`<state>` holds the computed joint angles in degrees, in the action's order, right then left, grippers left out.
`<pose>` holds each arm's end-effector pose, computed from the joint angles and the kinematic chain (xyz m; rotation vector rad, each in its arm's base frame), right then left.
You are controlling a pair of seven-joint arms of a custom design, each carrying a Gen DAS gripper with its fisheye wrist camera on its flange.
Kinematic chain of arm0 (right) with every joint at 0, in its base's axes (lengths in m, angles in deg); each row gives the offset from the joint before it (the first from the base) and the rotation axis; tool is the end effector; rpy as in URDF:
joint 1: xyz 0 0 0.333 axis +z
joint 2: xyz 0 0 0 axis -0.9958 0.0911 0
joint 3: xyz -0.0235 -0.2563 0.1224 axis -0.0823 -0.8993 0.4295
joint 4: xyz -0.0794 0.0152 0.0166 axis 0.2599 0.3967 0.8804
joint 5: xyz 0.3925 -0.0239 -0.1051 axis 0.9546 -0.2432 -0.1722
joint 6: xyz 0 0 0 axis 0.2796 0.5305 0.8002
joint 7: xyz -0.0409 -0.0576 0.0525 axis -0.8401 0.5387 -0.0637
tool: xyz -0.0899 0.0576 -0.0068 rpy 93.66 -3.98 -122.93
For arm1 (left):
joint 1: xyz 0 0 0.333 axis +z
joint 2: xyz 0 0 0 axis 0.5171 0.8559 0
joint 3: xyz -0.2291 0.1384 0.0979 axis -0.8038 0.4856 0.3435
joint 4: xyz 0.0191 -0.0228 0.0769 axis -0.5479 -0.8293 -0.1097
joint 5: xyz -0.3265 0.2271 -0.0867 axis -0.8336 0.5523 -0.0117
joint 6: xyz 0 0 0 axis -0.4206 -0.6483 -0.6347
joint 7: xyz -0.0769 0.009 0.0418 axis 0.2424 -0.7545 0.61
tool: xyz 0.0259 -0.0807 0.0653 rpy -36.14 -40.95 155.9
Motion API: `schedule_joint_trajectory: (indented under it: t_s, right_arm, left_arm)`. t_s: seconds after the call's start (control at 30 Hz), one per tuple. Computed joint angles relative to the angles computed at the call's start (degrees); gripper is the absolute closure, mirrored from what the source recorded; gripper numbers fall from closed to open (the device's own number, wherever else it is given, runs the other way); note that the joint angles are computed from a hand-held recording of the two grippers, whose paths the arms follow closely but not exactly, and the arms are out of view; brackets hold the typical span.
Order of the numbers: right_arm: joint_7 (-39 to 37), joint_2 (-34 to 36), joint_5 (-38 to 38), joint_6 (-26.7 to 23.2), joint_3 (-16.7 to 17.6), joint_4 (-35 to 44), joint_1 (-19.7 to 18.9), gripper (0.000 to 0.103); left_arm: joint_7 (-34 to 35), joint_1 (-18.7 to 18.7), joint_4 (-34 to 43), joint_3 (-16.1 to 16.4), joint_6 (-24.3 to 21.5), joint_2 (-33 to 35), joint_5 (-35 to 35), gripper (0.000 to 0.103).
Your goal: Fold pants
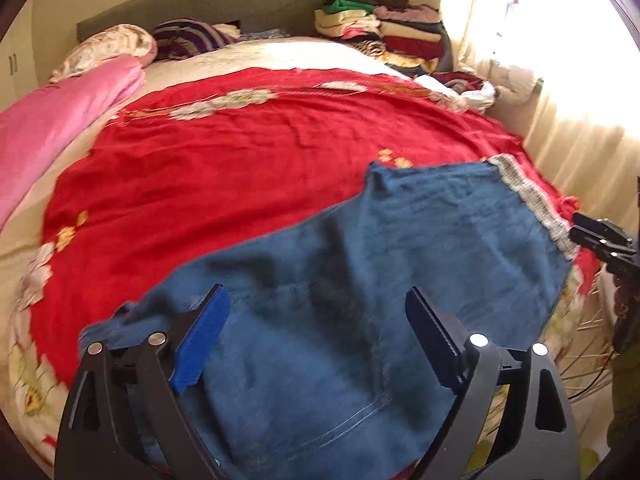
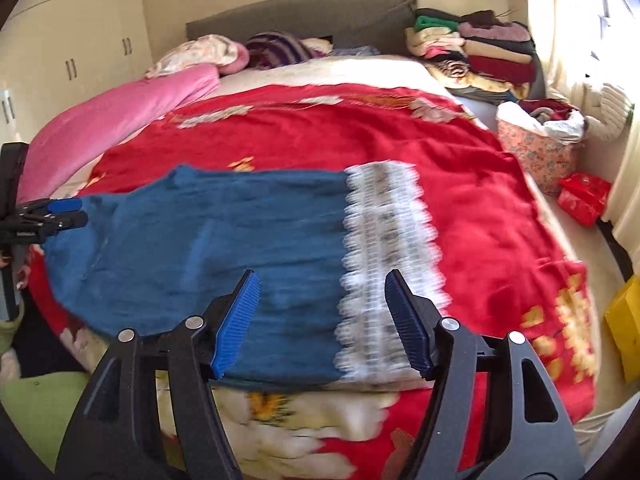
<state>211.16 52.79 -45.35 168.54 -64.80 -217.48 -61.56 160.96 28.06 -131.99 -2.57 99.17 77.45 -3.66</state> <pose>0.4275 0.3209 0.4398 -1.5221 1.9120 -0.7554 0.6261 -0.1196 0.4381 -1.2208 2.4270 -0.9340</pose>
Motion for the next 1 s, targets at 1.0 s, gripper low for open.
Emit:
schedule_joint_trajectory:
  t_s: [1.0]
  right_arm:
    - [2.5, -0.6, 4.8, -8.2, 1.2, 2.6, 2.9, 0.023]
  left_arm:
    - [1.2, -0.6, -9.4, 0.8, 4.3, -9.4, 0.5, 0.004]
